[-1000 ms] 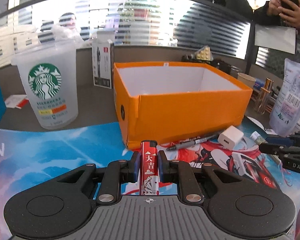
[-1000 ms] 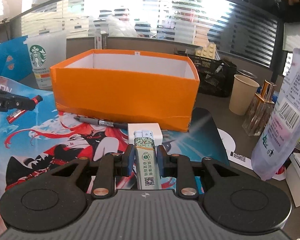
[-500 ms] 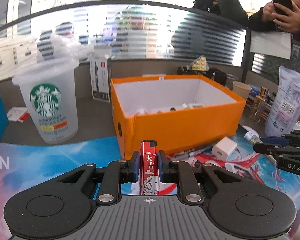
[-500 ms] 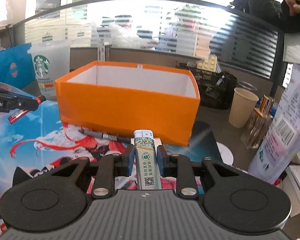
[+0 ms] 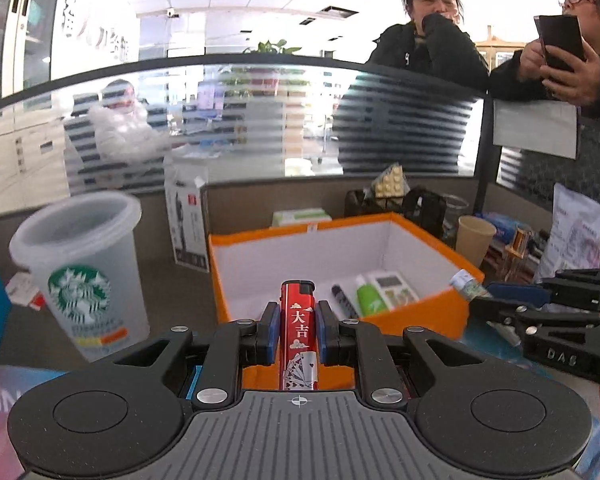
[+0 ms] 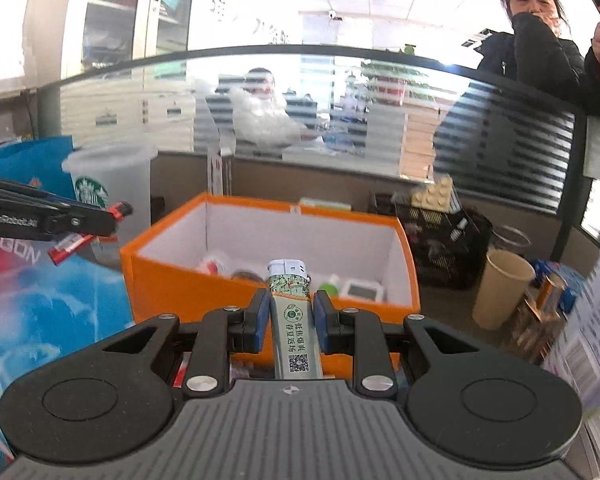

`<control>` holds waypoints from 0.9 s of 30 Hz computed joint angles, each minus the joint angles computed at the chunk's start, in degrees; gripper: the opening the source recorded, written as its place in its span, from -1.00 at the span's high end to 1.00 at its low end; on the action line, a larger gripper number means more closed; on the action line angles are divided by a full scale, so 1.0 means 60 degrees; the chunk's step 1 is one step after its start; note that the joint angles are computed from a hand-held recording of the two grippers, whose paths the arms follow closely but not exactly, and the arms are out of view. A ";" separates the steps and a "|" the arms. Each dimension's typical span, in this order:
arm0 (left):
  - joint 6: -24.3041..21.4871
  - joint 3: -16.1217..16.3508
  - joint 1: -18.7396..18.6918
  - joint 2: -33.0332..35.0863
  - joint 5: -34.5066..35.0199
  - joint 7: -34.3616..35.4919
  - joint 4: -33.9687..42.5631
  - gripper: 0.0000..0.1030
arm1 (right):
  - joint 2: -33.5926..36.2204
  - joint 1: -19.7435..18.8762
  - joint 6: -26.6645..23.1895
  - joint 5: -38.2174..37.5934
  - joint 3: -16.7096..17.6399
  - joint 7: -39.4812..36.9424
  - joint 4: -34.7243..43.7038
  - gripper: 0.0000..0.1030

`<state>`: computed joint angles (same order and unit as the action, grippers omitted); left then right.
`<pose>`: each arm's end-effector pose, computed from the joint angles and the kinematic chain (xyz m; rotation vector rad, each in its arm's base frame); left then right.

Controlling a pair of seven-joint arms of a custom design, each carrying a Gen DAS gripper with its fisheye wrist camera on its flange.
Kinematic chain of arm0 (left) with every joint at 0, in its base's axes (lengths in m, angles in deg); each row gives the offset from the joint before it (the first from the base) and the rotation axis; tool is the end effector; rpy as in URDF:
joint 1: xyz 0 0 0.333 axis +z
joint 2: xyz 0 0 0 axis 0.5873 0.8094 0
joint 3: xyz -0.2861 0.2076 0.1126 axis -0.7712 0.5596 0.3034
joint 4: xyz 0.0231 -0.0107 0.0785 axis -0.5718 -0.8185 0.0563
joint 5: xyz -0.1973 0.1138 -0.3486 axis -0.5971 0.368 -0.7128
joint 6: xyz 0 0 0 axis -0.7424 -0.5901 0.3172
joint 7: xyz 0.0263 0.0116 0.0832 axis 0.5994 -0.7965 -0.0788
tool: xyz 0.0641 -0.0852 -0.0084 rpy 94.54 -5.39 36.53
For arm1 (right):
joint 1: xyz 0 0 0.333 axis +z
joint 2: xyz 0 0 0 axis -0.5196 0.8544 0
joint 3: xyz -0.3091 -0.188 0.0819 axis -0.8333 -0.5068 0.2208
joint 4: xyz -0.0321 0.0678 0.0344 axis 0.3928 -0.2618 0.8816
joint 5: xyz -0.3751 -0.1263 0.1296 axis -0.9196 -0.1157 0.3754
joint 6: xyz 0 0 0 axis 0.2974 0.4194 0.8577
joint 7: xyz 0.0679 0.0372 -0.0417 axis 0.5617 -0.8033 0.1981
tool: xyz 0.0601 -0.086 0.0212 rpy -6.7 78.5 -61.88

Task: Organize rigid objects
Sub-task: 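Lift the packet and lighter with both tools and carry them over the box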

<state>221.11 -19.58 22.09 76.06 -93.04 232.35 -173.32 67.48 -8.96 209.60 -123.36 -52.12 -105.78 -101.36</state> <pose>0.5807 -0.2619 0.5784 -0.9601 2.1799 -1.3504 0.4449 0.3160 0.5411 -1.4276 1.6277 -1.1263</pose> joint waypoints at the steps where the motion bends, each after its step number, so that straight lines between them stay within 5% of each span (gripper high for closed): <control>1: 0.0047 -0.0009 -0.0031 0.0099 0.0137 -0.0123 0.0144 0.68 | 0.0046 -0.0029 0.0054 -0.0096 -0.0028 0.0037 0.0089 0.57; 9: 0.0415 -0.0269 -0.0056 0.1224 0.2305 -0.2245 0.1408 0.68 | 0.0547 -0.0316 0.0622 -0.0440 -0.0436 -0.0132 0.0926 0.57; 17: 0.0279 0.0211 -0.0544 0.2413 0.5460 -0.5443 0.2430 0.68 | 0.1333 -0.0626 0.1329 -0.0082 -0.0935 -0.0719 0.1685 0.57; 22: -0.0271 0.0833 -0.1044 0.3093 0.7432 -0.7296 0.3056 0.68 | 0.2044 -0.0763 0.2161 0.0974 -0.1280 -0.1623 0.2110 0.57; 27: -0.1034 0.0691 -0.0986 0.3703 0.8567 -0.8227 0.3763 0.68 | 0.2768 -0.0751 0.2620 0.2639 -0.1629 -0.3158 0.2592 0.57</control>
